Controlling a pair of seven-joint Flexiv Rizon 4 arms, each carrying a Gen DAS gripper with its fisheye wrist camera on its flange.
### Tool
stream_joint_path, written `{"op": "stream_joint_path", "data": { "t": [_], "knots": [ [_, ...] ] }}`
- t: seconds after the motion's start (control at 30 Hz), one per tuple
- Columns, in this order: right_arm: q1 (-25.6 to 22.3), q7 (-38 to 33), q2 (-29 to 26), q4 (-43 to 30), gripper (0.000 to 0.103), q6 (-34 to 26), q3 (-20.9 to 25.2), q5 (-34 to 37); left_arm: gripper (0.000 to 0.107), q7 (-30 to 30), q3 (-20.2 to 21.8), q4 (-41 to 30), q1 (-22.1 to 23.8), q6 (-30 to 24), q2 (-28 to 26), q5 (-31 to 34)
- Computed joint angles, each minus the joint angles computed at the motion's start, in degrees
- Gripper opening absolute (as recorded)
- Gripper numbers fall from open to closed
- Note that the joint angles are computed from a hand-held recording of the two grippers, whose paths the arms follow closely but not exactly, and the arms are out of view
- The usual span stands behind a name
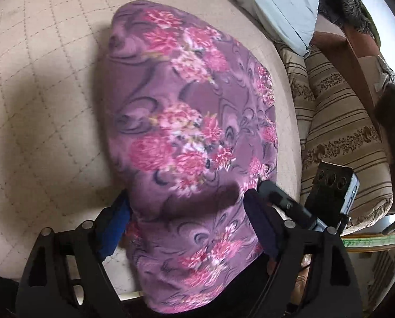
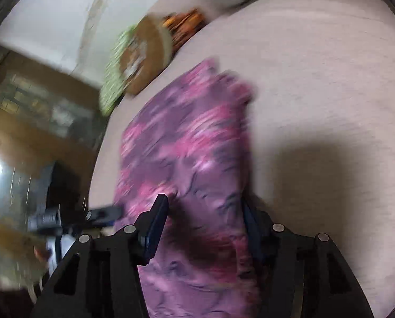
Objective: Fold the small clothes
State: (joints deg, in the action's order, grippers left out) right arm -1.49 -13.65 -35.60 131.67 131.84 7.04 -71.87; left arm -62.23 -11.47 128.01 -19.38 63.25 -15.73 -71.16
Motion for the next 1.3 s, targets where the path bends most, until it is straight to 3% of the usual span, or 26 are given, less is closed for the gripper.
{"op": "stream_joint_path", "data": {
  "t": [0.07,0.17,0.23,0.33,0.4,0.47,0.53,0.6,0.7,0.73,0.77,0.83,0.87,0.9,1.07,1.3],
  "knots": [
    [-0.19,1.28,-1.05,-1.57,0.057,0.79,-0.13,-2.15,0.084,0.83,-0.14,-0.04,0.47,-0.93,-0.18,-1.89],
    [-0.24,4.56,-1.82,-2.28,0.042,0.36,-1.28,-2.5,0.084,1.91,0.12,0.48,0.76,-2.55,0.27,-5.78],
    [0.36,3.63,-0.24,-1.38,0.033,-2.03,-1.95,-1.8,0.079,1.8,0.77,0.9,0.3,-2.12,0.74,-4.94],
    [4.19,-2.91,4.63,1.07,0.025,-9.53,-1.38,4.24,0.058,1.48,1.3,1.69,-0.75,0.68,1.41,-2.09],
    [3.41,-2.34,5.61,0.63,0.025,-12.62,0.01,3.2,0.055,2.19,1.12,2.18,-0.5,0.89,1.75,-2.18],
    [-1.34,3.58,3.73,-1.45,0.027,-11.32,2.1,-2.58,0.055,3.83,1.0,2.58,0.05,-0.43,2.21,-5.22],
    [-2.09,4.36,3.06,-1.64,0.038,-10.14,2.12,-1.62,0.055,4.21,1.64,2.81,0.7,-2.6,2.46,-6.08],
    [-0.9,0.76,3.57,-0.67,0.053,-10.25,1.65,3.19,0.067,4.02,1.97,2.41,0.88,-3.34,2.09,-5.97],
    [-2.74,1.93,-0.16,-3.14,0.058,-8.73,2.88,-0.35,0.075,0.05,1.71,0.95,1.02,-4.38,-0.06,-3.64],
    [-2.11,0.26,-0.98,-3.27,0.058,-7.01,3.08,1.31,0.076,-0.62,1.48,0.92,0.36,-2.42,-0.18,-3.29],
    [-2.44,1.18,-2.76,-4.85,0.051,-4.98,3.79,-0.74,0.076,-0.46,1.15,0.87,-0.05,-1.31,0.04,-3.19],
    [-0.17,0.66,-2.04,-5.02,0.037,-5.36,2.8,-0.59,0.053,1.33,0.75,1.39,-0.47,0.16,1.11,-4.62],
    [1.14,-2.01,-0.81,-3.69,0.032,-5.68,2.29,2.14,0.035,2.88,0.76,1.6,-0.35,-0.2,1.62,-5.61],
    [2.11,-4.07,0.37,-2.37,0.029,-6.2,2.08,5.15,0.032,4.48,1.0,1.93,-0.02,-1.25,2.36,-6.62],
    [2.32,-4.82,3.41,-1.36,0.027,-9.43,4.4,8.34,0.027,5.52,2.06,1.85,-0.25,-0.15,3.83,-5.85],
    [3.33,-7.37,6.44,-3.96,0.027,-8.19,7.09,13.49,0.027,10.91,4.47,0.04,1.51,-0.32,8.21,-8.37]
  ]
}}
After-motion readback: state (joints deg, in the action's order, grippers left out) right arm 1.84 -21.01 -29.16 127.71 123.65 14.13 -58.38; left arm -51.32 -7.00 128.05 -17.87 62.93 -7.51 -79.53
